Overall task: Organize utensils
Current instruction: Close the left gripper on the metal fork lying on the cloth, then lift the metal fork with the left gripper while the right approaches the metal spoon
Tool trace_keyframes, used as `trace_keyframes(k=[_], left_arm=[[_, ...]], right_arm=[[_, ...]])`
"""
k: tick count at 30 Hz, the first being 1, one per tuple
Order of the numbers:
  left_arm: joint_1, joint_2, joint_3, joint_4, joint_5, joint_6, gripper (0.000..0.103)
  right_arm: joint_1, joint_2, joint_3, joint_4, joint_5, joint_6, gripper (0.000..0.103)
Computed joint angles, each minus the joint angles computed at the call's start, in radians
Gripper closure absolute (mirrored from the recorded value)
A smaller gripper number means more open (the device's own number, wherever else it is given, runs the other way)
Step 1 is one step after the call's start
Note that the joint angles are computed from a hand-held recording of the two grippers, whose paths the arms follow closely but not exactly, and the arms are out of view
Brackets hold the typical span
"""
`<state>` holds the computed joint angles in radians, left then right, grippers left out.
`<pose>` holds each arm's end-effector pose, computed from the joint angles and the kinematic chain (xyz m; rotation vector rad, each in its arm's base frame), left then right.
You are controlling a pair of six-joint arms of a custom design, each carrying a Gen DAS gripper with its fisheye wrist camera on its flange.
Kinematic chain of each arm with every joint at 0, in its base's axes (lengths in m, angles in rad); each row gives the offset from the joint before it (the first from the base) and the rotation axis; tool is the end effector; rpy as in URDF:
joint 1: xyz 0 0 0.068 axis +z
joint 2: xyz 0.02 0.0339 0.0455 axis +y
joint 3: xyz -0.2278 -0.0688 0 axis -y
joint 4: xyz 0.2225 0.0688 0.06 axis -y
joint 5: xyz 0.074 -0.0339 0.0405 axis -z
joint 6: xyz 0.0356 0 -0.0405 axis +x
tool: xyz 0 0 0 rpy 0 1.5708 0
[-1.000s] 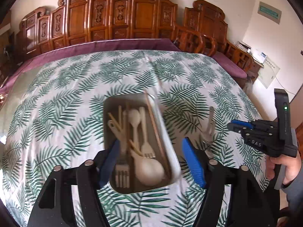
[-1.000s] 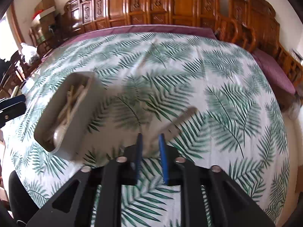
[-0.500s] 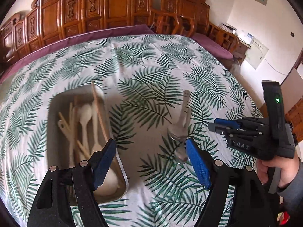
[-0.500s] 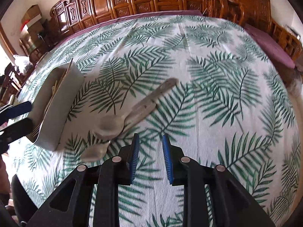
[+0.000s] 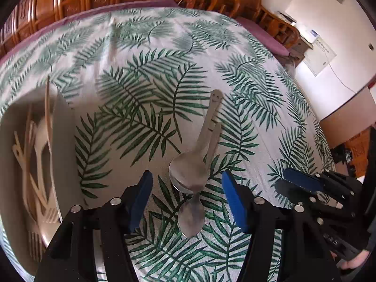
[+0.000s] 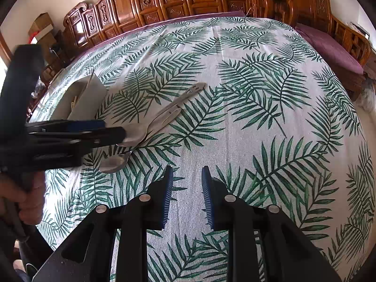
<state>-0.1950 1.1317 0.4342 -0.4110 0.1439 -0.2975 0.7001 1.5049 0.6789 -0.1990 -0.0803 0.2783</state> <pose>0.1765 -0.0401 0.1250 -0.0928 2.7062 -0.3446 0.1945 0.1676 0.1243 -0.5865 2.5966 0.4445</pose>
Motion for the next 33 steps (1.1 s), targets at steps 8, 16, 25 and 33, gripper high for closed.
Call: trace_keyframes(k=[8, 16, 25, 33], left_arm=[[0.021, 0.109, 0.000, 0.076, 0.050, -0.038, 0.074], [0.048, 0.022, -0.010, 0.059, 0.067, -0.058, 0.102], [0.140, -0.279, -0.009, -0.154, 0.002, 0.027, 0.102], [0.426, -0.514, 0.001, -0.398, 0.100, 0.253, 0.102]], right_arm=[[-0.011, -0.048, -0.029, -0.004, -0.013, -0.003, 0.076], [-0.003, -0.047, -0.049, 0.006, -0.011, 0.006, 0.076], [0.128, 0.115, 0.040, 0.072, -0.017, 0.087, 0.076], [0.249, 0.258, 0.168, 0.087, 0.016, 0.187, 0.076]])
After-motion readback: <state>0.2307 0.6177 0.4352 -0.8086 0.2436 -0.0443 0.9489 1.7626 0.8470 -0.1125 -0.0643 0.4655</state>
